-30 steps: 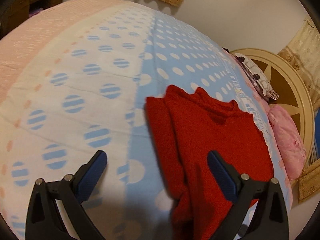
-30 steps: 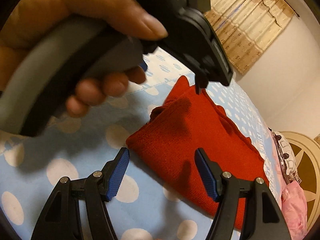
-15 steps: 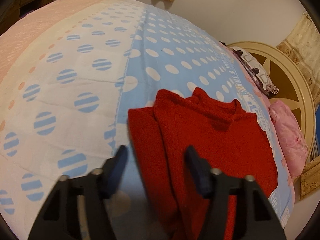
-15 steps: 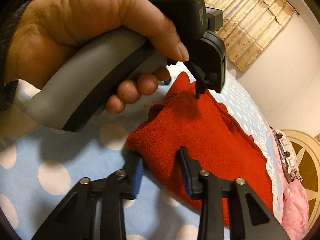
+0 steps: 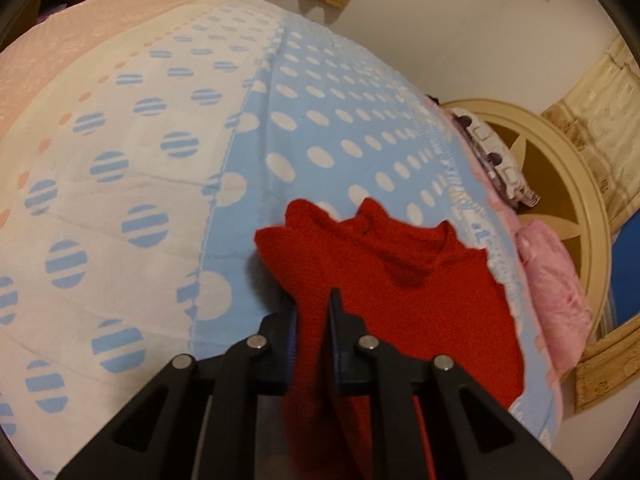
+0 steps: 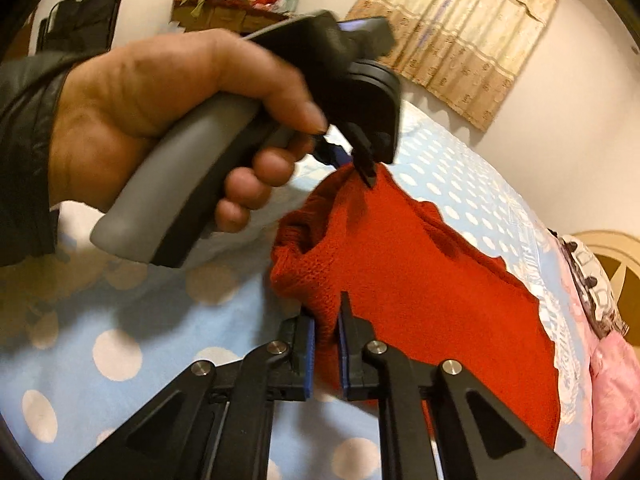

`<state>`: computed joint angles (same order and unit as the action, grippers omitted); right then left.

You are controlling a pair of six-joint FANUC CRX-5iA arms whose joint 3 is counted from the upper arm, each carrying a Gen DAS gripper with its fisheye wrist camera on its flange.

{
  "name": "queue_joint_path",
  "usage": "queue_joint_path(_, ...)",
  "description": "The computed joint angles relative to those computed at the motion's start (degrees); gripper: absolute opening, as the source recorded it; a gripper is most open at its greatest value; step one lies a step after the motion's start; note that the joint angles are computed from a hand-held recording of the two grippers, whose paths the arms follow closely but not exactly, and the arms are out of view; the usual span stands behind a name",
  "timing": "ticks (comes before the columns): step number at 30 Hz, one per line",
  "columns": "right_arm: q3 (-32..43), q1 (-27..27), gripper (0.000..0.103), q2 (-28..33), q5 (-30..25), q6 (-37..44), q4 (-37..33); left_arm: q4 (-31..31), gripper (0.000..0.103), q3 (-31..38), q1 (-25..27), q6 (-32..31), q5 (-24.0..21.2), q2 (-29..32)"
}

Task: Fold small clothes
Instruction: 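Lift the side edge with both grippers and fold it across the sweater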

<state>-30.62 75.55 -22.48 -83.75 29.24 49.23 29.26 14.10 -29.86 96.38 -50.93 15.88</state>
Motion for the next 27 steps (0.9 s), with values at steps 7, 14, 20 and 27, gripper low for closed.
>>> queue_joint_path(7,-0.69,2.13,0.008,-3.42,-2.91,-3.54,3.03,5.77,0.013,-2.22,-0.38,-2.21,4.41,-1.18)
queue_joint_path(14,-2.3,4.95,0.007,-6.71,-7.1,-6.45,5.81,5.02,0.013,2.05,-1.98,-1.52,4.09,0.29)
queue_joint_path(20,-3.73,7.29,0.007,-9.41,-10.76,-9.78,7.23,3.42,0.013,7.63,-4.03,0.08,3.89,2.74)
queue_joint_path(27,-5.09,7.67,0.007,-13.04,-13.63,-12.3,7.93,0.18,0.013,17.25,-6.81,2.8,1.21,7.58)
